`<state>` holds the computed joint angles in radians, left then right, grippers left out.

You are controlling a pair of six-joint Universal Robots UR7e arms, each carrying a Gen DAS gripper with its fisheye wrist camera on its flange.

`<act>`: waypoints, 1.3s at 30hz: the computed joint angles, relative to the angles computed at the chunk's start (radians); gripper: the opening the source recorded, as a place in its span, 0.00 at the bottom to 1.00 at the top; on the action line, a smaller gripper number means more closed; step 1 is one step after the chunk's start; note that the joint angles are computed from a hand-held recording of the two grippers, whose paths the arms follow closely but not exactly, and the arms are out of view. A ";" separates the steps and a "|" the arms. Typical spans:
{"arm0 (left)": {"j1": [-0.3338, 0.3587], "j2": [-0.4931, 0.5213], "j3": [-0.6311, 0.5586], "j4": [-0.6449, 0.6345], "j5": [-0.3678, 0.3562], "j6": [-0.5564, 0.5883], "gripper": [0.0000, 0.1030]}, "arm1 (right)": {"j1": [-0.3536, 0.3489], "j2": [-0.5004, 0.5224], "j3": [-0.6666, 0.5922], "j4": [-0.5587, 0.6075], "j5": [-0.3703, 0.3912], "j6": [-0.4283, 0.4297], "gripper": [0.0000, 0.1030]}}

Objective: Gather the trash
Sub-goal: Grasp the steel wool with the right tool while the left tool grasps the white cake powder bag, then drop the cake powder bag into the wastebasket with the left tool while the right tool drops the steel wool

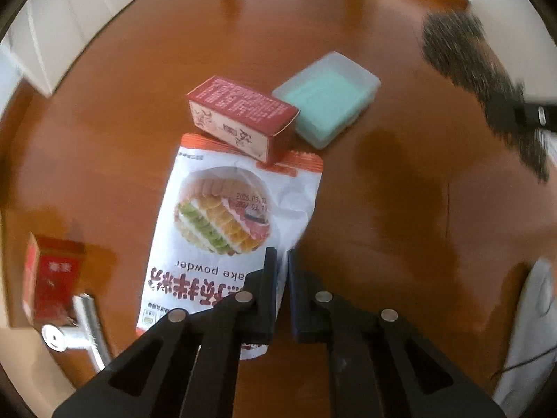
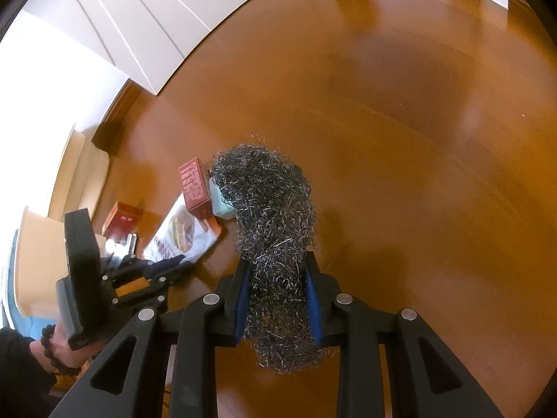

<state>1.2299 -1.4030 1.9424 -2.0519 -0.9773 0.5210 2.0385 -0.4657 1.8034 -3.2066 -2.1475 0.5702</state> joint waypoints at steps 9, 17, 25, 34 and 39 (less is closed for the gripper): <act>-0.017 -0.140 -0.048 0.109 -0.142 -0.233 0.02 | 0.015 -0.062 0.046 -0.022 -0.006 -0.024 0.29; -0.158 -0.345 -0.127 0.213 -0.159 -0.465 0.02 | 0.070 -0.104 -0.020 0.090 -0.034 -0.034 0.29; -0.265 -0.330 -0.455 0.248 -0.003 -0.532 0.02 | 0.259 -0.169 -0.219 0.379 -0.108 0.003 0.29; -0.051 -0.172 -0.852 0.398 0.119 -0.451 0.02 | 0.416 -0.109 -0.557 0.684 -0.134 -0.003 0.30; 0.016 -0.130 -0.926 0.521 0.121 -0.512 0.07 | 0.456 -0.032 -0.736 0.857 -0.124 -0.004 0.30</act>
